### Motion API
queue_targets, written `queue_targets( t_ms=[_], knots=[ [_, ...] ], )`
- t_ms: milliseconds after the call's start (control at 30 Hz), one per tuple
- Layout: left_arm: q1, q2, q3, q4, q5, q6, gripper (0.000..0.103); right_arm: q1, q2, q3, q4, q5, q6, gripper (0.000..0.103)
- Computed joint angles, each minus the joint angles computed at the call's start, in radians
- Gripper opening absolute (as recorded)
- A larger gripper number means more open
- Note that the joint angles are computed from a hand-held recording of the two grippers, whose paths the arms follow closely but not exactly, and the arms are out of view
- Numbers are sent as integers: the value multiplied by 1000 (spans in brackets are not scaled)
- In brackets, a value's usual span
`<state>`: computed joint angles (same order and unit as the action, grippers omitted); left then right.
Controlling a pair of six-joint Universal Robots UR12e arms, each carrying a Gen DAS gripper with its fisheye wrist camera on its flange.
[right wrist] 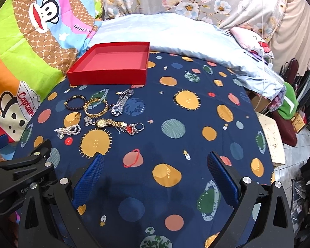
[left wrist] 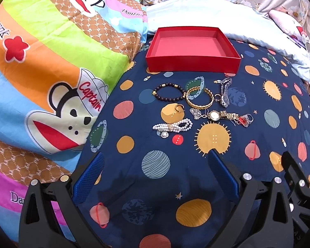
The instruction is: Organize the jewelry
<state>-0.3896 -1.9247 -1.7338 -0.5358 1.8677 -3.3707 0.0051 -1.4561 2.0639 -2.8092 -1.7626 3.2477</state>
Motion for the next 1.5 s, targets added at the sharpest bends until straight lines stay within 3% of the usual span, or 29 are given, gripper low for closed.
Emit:
queue_targets(
  t_ms=[133,400,600,867,1067,1167,1333,1433,1500],
  knots=[
    [7,-6,0,19,-14,-8,97,-7,9,-8,8,30,-9,98],
    [28,-24,20,-22,-41,-33,98,-21,39,-28,11,73,-18,98],
    [69,-46,31,-26,-67,-79,98,-34,63,-45,32,84,-11,98],
    [99,-119,104,-23,-105,-98,97,-43,92,-72,57,88,-11,98],
    [103,-200,200,-41,-136,-80,86,-47,115,-95,74,88,-9,98],
    [105,-239,249,-78,-152,-69,73,-50,130,-110,83,92,-9,98],
    [102,-265,281,-73,-143,-61,69,-52,160,-140,76,103,-19,97],
    [102,-270,287,-60,-150,-53,54,-53,190,-170,64,122,-32,92],
    [103,-271,290,-54,-161,-50,36,-55,208,-194,72,136,-34,86]
  ],
)
